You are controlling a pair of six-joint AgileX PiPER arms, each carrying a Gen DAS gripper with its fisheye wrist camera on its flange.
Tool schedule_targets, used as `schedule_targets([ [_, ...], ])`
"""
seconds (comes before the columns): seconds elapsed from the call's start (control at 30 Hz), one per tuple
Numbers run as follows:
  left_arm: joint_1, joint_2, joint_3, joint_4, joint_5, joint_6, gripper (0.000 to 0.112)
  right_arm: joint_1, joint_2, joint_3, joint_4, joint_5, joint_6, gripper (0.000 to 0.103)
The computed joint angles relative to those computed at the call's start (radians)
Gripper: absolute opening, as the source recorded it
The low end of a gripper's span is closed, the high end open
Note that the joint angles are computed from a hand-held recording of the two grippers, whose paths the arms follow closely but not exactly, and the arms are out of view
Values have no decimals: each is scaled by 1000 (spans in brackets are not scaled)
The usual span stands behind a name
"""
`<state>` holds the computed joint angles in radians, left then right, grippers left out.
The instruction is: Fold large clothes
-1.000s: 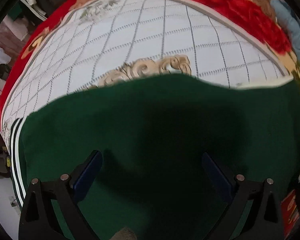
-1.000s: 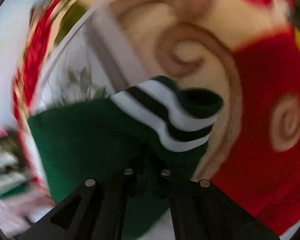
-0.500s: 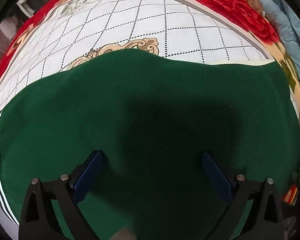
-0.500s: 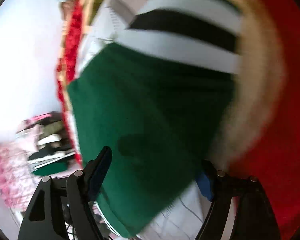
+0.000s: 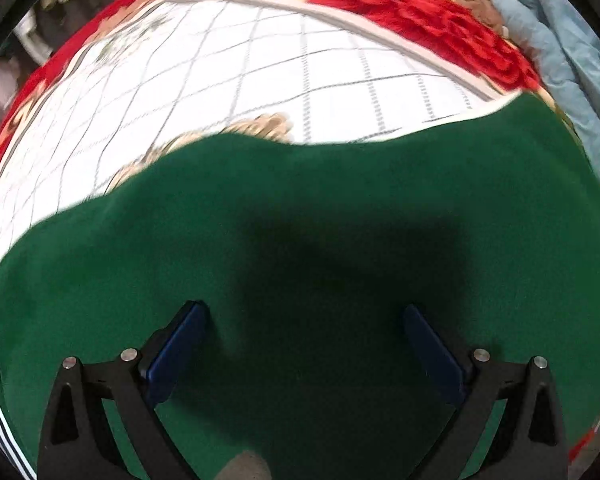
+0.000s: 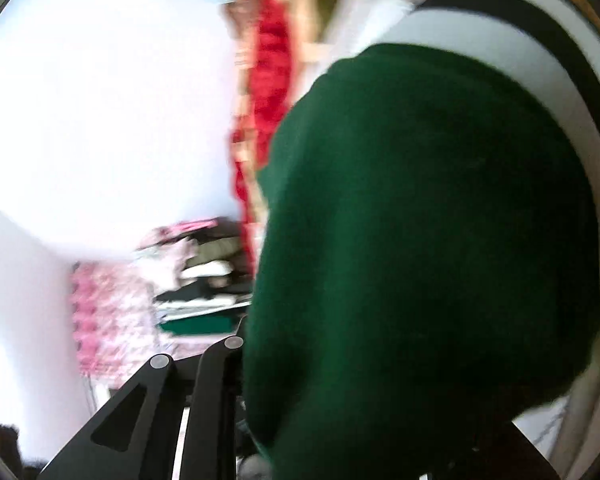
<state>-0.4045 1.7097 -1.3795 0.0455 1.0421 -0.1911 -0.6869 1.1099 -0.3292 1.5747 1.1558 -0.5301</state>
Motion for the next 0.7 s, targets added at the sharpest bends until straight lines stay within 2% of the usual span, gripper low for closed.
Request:
schedule_targets([
  [0.03,-9,8,-9,13,-6,7,103,21,11,-17,8,-8,-14,23],
  [0.07,-13,20,-18,20,-11,12,103,47,31,-37,-4,-34,-19,37],
  [0.1,-16,27,-25,17,-15,19,103,90,67,-50,-7,-94,-26,57],
  [0.13,-17,31,-29,14,-17,23,103,126,93,-48,11,-150,-32,99],
  [0.17,-19,33,-34,18,-15,25,103,168,144,-38,56,-216,-66,103],
  [0.2,-19,29,-34,25,-14,26,103,211,207,-39,124,-242,-121,100],
  [0.23,-30,42,-45,34,-19,12,103,242,250,-63,152,-258,-158,83],
  [0.27,-30,49,-55,41,-21,-2,103,280,263,-103,139,-297,-154,45],
  [0.3,-27,58,-68,37,-19,-15,103,308,265,-142,100,-333,-120,25],
  [0.37,-28,73,-78,9,-27,-20,103,315,202,-159,73,-353,-37,20],
  [0.43,-56,81,-83,-11,-41,-20,103,330,106,-207,-54,-400,141,20],
  [0.57,-152,161,-172,-108,-54,-29,103,348,-25,-359,-417,-460,535,20],
  [0.7,-217,261,-305,-186,-34,-6,103,394,-56,-557,-817,-405,865,20],
])
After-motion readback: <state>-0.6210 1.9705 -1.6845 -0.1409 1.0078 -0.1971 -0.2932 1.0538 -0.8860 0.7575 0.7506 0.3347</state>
